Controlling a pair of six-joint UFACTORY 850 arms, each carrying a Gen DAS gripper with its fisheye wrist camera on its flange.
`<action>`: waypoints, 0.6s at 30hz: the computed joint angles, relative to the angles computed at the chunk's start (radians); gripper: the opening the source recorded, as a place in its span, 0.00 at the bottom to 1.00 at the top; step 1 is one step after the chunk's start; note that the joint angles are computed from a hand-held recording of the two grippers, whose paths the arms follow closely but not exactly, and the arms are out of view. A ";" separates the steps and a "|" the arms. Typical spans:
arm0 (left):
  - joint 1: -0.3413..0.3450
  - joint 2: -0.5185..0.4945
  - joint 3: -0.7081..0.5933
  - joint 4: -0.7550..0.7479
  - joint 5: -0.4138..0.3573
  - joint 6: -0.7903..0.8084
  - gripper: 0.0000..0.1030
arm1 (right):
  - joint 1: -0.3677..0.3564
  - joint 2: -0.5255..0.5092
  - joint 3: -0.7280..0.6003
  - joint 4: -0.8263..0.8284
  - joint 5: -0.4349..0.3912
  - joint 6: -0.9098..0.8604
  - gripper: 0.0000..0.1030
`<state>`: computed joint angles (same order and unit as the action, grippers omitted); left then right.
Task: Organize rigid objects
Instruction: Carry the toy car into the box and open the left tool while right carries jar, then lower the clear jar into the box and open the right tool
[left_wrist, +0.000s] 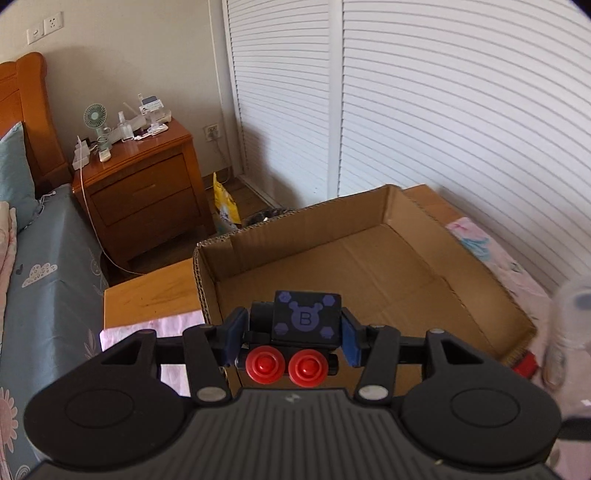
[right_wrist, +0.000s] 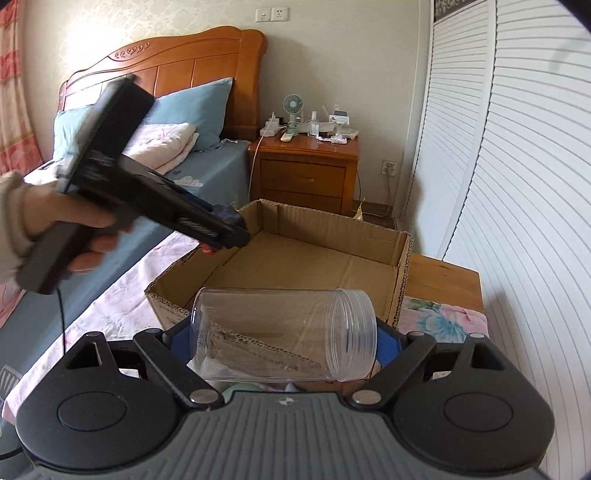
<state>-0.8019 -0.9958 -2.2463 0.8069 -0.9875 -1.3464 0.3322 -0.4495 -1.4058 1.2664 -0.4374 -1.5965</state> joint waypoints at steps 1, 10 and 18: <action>0.006 -0.016 -0.022 -0.002 -0.005 0.009 0.65 | -0.001 -0.002 -0.002 -0.005 -0.001 0.005 0.91; -0.031 0.052 0.105 0.136 0.024 -0.115 0.92 | 0.008 -0.003 -0.009 -0.062 0.020 0.056 0.91; -0.123 0.190 0.337 0.251 0.020 -0.306 0.99 | 0.031 -0.019 -0.047 -0.195 0.048 0.182 0.91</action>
<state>-0.9246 -0.8056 -1.9089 1.0582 -0.9675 -1.6519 0.3630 -0.4685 -1.4532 1.0715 -0.3898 -1.4141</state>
